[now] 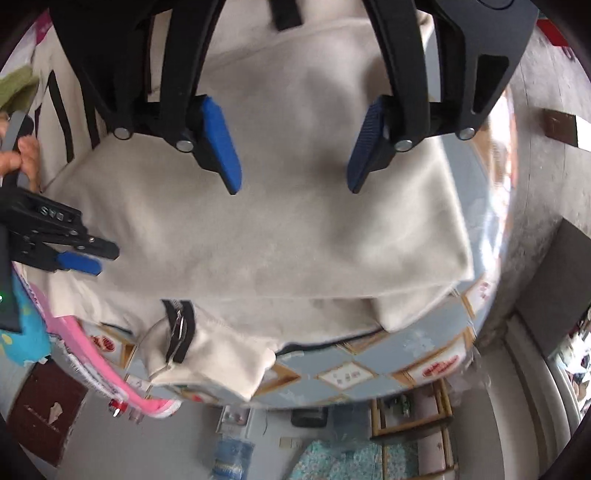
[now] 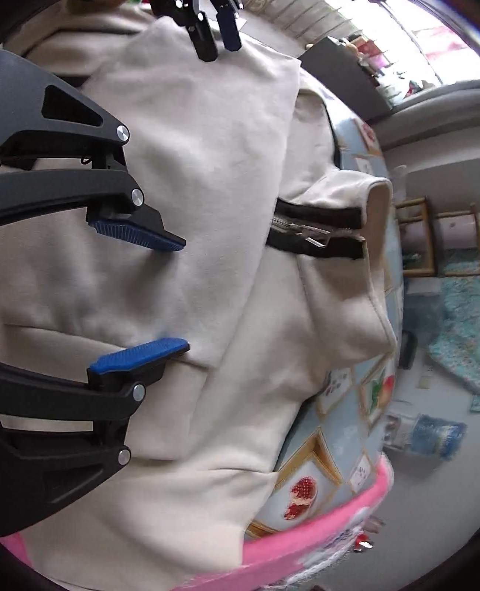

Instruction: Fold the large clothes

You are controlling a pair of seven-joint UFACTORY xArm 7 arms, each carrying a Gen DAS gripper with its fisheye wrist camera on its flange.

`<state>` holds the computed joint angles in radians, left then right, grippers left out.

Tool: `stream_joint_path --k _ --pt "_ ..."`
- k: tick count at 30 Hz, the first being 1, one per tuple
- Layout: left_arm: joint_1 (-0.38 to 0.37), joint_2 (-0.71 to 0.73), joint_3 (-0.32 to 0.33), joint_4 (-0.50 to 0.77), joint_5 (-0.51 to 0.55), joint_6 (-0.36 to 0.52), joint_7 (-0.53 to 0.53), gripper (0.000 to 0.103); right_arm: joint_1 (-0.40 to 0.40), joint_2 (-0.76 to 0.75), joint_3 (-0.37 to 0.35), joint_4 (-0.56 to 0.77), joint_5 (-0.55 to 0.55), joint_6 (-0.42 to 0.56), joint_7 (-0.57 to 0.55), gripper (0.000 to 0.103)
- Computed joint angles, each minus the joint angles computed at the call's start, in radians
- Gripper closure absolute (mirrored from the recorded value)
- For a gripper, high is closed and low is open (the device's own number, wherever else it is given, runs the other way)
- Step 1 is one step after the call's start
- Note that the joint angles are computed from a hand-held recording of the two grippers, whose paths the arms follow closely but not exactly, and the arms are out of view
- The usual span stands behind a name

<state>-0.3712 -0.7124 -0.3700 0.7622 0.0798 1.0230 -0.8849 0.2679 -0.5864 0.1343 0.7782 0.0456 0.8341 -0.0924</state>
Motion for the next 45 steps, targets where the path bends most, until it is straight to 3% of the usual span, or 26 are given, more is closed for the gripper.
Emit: stream_joint_path --k 4,7,9,10,15,18,22,31,38,45 --pt "0.003 0.032 -0.024 0.017 0.027 0.01 -0.005 0.032 0.061 -0.094 -0.036 -0.024 0.08 0.035 -0.039 0.054" --pt "-0.012 0.023 -0.028 0.0 0.033 -0.005 -0.003 0.021 0.082 -0.139 -0.015 -0.057 0.089 0.055 -0.063 0.049" --pt "-0.014 0.032 -0.039 0.006 0.047 0.007 -0.001 0.02 0.075 -0.139 0.02 -0.089 0.06 0.058 -0.059 0.048" --pt "-0.014 0.042 -0.046 0.014 0.056 0.019 0.001 0.018 0.051 -0.165 0.037 -0.107 0.078 0.037 -0.059 0.042" --pt "-0.027 0.046 -0.034 0.018 0.053 0.03 0.0 0.016 0.051 -0.194 -0.032 -0.075 0.106 0.104 -0.002 0.038" --pt "-0.027 0.051 -0.037 0.019 0.059 0.028 -0.003 0.013 0.019 -0.256 -0.043 -0.094 0.088 0.132 0.004 0.027" --pt "-0.027 0.058 -0.041 0.017 0.066 0.02 -0.011 0.008 -0.02 -0.322 -0.075 -0.112 0.066 0.192 -0.014 0.027" --pt "-0.036 0.056 -0.04 0.014 0.079 0.019 -0.016 0.008 -0.208 -0.418 -0.204 -0.06 -0.075 0.246 -0.173 0.021" --pt "-0.037 0.062 -0.034 0.019 0.071 0.026 -0.005 0.008 -0.429 -0.304 -0.32 0.061 -0.237 0.191 -0.323 0.021" --pt "-0.034 0.068 -0.037 0.025 0.073 0.031 -0.005 0.007 -0.569 -0.27 -0.398 0.041 -0.246 0.249 -0.421 0.021"
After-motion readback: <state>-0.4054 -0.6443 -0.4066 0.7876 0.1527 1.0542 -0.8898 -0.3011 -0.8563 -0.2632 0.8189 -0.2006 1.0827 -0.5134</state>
